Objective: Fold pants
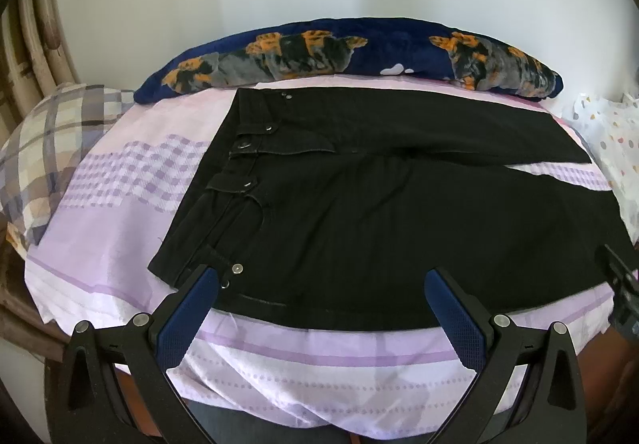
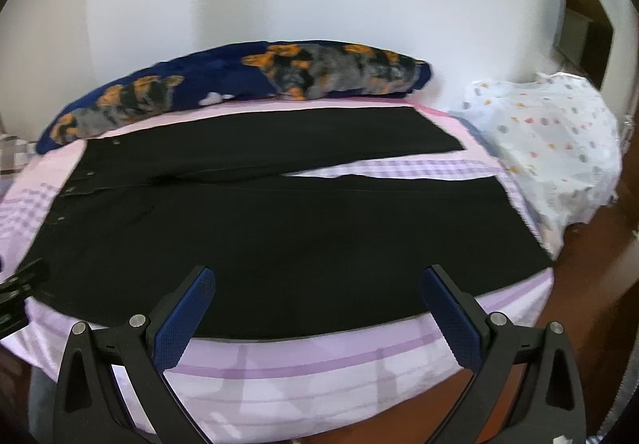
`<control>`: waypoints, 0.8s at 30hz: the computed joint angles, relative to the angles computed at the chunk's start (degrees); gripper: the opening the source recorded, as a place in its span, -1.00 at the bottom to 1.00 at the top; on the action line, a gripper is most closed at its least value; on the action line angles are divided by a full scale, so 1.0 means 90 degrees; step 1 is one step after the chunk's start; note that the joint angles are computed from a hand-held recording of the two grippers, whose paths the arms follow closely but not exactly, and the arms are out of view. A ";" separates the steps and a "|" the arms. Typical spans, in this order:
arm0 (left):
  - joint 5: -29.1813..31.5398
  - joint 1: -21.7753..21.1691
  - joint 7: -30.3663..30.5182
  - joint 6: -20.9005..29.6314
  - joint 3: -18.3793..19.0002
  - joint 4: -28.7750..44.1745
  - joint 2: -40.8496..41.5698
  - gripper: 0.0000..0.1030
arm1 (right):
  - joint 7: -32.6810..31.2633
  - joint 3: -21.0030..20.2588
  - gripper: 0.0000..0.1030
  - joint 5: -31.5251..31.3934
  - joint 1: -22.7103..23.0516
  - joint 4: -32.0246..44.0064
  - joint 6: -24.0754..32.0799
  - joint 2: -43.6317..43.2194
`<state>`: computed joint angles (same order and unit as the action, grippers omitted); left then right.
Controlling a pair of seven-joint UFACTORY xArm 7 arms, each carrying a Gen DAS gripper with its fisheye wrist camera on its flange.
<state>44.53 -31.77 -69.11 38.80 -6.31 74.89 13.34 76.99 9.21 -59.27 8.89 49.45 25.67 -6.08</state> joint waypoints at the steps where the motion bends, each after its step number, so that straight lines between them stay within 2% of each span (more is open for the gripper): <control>1: -0.0077 0.0043 0.0073 -0.0019 0.0005 0.0040 0.0030 0.99 | -0.0094 -0.0013 0.98 0.0042 0.0015 -0.0029 -0.0156 0.0000; 4: -0.0223 0.0124 0.0146 -0.0044 0.0054 0.0079 0.0076 0.99 | -0.0767 -0.0040 0.98 0.0505 0.0094 0.0048 -0.0407 0.0174; 7: -0.0383 0.0225 0.0265 -0.0090 0.0111 0.0110 0.0123 0.99 | -0.1451 -0.0024 0.98 0.1029 0.0269 0.0368 -0.0270 0.0523; 10: -0.0520 0.0345 0.0421 -0.0158 0.0180 0.0151 0.0174 0.99 | -0.1860 -0.0068 0.98 0.1262 0.0480 0.0779 -0.0143 0.0866; 13: -0.0682 0.0487 0.0620 -0.0179 0.0271 0.0296 0.0282 0.99 | -0.2289 -0.0193 0.98 0.1634 0.0647 0.1187 -0.0308 0.1219; 19: -0.0917 0.0809 0.1239 -0.0337 0.0508 0.0915 0.0645 0.99 | -0.3833 -0.0333 0.98 0.3084 0.0808 0.2134 -0.0540 0.2002; 24: -0.1648 0.1231 0.2209 -0.0668 0.0601 0.1664 0.1146 0.99 | -0.5176 -0.0313 0.98 0.4386 0.0634 0.3158 -0.0372 0.2648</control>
<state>29.70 -20.69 -49.23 32.78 -0.90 89.86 23.65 30.41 6.39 -19.79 14.60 77.88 22.32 17.75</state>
